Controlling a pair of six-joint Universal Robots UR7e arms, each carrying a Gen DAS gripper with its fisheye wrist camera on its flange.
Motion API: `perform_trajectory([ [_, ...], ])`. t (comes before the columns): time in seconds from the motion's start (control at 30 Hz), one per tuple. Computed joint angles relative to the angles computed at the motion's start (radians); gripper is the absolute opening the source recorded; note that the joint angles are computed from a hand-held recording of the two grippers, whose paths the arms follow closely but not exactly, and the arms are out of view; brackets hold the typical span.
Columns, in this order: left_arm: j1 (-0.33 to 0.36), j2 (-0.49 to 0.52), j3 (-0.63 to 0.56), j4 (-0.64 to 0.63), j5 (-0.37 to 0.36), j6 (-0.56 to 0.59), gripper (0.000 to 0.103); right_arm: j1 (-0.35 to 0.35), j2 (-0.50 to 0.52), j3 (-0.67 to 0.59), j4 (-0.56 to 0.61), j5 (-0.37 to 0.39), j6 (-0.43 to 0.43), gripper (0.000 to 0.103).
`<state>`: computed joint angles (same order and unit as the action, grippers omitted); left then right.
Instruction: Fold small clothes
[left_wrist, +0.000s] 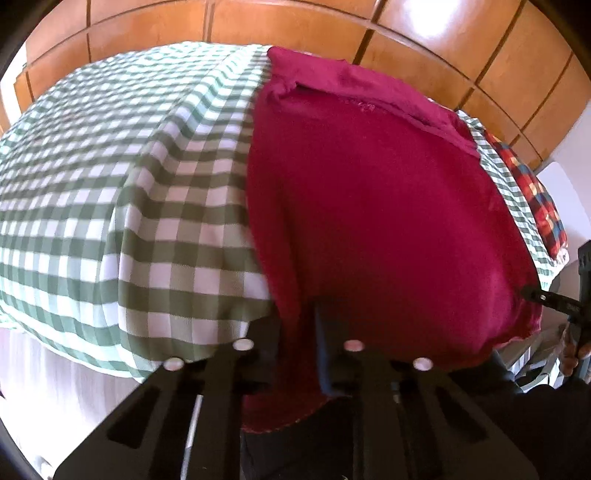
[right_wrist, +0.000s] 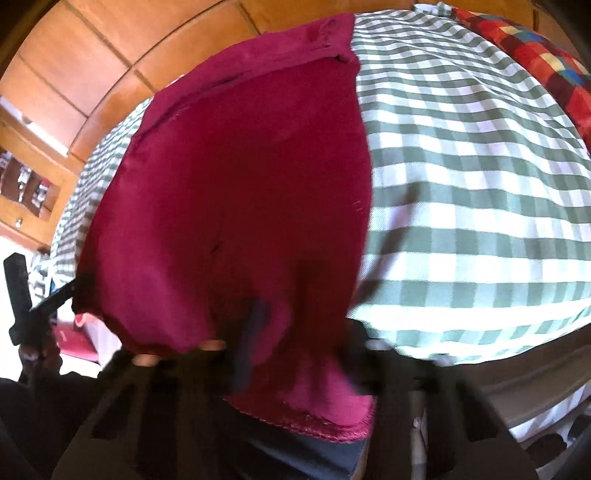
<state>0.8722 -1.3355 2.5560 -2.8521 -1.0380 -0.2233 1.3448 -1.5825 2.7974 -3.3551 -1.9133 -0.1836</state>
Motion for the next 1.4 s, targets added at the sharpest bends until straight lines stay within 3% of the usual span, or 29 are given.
perform_trajectory([
  [0.23,0.033,-0.029,-0.061,-0.042,-0.155,0.059,0.009,-0.010,-0.063,-0.065,0.036,0.171,0.006,0.010],
  [0.43,0.099,0.089,-0.193,-0.148,-0.267,0.103,0.008,-0.059,-0.013,-0.166,0.025,0.243,0.033,0.010],
  [0.57,0.142,0.182,-0.308,-0.158,-0.284,0.108,0.007,-0.080,0.041,-0.233,0.017,0.236,0.059,0.010],
  [0.73,0.174,0.317,-0.476,-0.131,-0.219,0.093,0.008,-0.082,0.108,-0.335,0.033,0.224,0.091,0.010],
  [0.77,0.178,0.333,-0.501,-0.122,-0.209,0.093,0.013,-0.086,0.111,-0.351,0.048,0.232,0.098,0.010],
  [0.8,0.183,0.354,-0.529,-0.121,-0.192,0.085,0.019,-0.093,0.111,-0.365,0.067,0.255,0.110,0.014],
  [0.83,0.186,0.367,-0.548,-0.123,-0.174,0.068,0.040,-0.099,0.108,-0.373,0.086,0.279,0.118,0.019],
  [0.87,0.191,0.378,-0.557,-0.159,-0.156,0.047,0.063,-0.104,0.100,-0.375,0.100,0.302,0.122,0.033],
  [0.9,0.199,0.375,-0.555,-0.186,-0.155,0.045,0.068,-0.109,0.088,-0.366,0.092,0.325,0.117,0.061],
  [0.97,0.211,0.360,-0.545,-0.212,-0.160,0.040,0.069,-0.110,0.070,-0.336,0.032,0.336,0.103,0.088],
  [1.07,0.235,0.324,-0.505,-0.215,-0.178,0.061,0.069,-0.149,-0.014,-0.285,0.055,0.381,0.095,0.088],
  [1.23,0.250,0.269,-0.401,-0.183,-0.172,0.137,0.069,-0.222,-0.118,-0.155,0.036,0.374,0.041,0.088],
  [1.37,0.238,0.269,-0.335,-0.212,-0.160,0.158,0.068,-0.185,-0.001,-0.133,-0.104,0.259,0.020,0.088],
  [1.4,0.231,0.276,-0.331,-0.223,-0.149,0.161,0.065,-0.179,0.043,-0.143,-0.147,0.248,0.022,0.082],
])
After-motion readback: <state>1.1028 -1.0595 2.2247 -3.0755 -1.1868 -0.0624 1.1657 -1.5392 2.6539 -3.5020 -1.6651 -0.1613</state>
